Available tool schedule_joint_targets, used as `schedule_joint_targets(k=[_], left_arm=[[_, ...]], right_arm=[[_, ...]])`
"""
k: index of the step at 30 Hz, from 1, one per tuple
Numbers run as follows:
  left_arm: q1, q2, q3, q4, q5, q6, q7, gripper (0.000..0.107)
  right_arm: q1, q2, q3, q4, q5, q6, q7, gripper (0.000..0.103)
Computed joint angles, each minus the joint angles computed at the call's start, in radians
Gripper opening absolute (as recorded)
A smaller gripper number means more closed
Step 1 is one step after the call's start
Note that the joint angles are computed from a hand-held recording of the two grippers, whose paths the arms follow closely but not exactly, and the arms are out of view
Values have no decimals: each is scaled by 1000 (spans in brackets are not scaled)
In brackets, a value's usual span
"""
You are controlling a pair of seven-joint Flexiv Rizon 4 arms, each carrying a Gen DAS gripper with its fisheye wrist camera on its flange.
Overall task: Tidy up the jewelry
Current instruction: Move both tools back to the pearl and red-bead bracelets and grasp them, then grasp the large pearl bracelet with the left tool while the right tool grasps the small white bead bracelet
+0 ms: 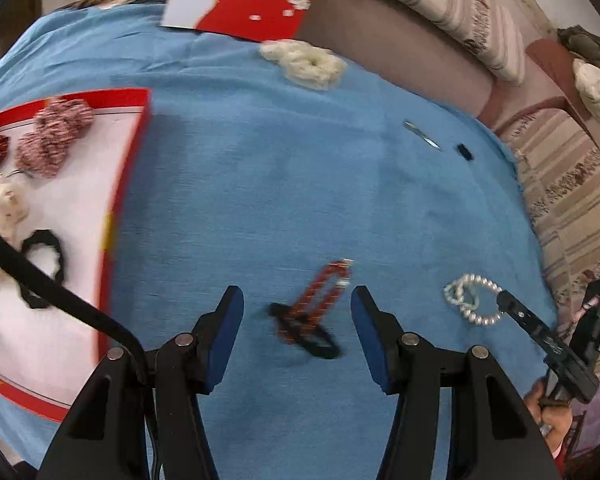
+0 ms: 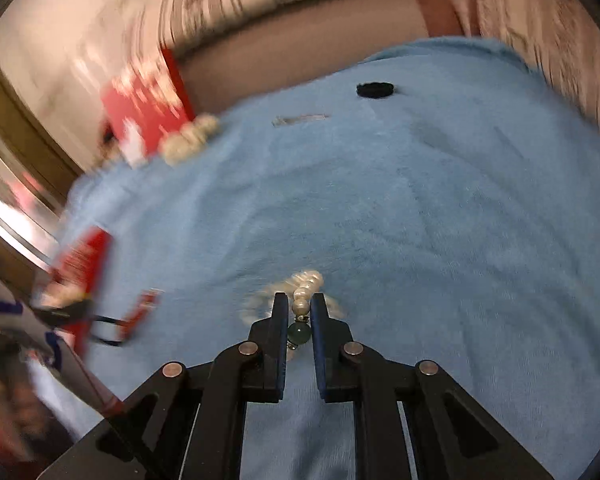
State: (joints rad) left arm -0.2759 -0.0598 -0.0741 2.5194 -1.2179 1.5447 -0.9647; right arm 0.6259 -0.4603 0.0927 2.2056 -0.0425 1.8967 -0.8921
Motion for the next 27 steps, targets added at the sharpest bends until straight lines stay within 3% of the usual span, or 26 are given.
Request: schedule_joint_targets(k=[2,4,7,8,10,12,13,15,17,20,23,26,27], left_arm=[[-18,-5,-19,-13,-15,-1,20,55],[-32,-10,-29,-22,3,-2,20,55],[-50,-26,-46,-36,58,-6,-3,55],[-54,-33,-50,-42,93,-12,-21,55],[-56,-48,-61,-53,144,-22,-47,55],[-55,-70,-67,-68,240,-37,-101,55],[-55,-83,-71,-78,290,-46,-126,55],[-45,-104,-102,-91,325,-51,-130,55],[-47,-136,-126,-113,384,-56,-151,55],[-39,-181,-155,-148,458,-66,-185,55],[-4,-240,-206,-195,480,-90,-197,55],[8,-296,-208,-247,535,-126,-241,54],[6,-309,-209,-256,553,-115,-256,52]], right_arm=[[-140,-30,25,77,-318,223,269,12],[-256,-68,88,96,-433,366,367,12],[-273,-32,180,105,-246,301,196,12],[-308,-51,208,114,-270,348,205,5],[-326,-78,195,128,-339,433,280,4],[-233,-48,103,165,-287,462,274,4],[-163,-11,61,182,-192,414,224,4],[-23,59,23,159,131,232,-5,4],[39,75,-9,144,260,172,-105,5],[18,51,-37,194,120,231,21,5],[-50,19,42,176,154,238,-11,5],[-135,-4,106,183,99,270,9,6],[-161,-12,118,182,65,276,19,11]])
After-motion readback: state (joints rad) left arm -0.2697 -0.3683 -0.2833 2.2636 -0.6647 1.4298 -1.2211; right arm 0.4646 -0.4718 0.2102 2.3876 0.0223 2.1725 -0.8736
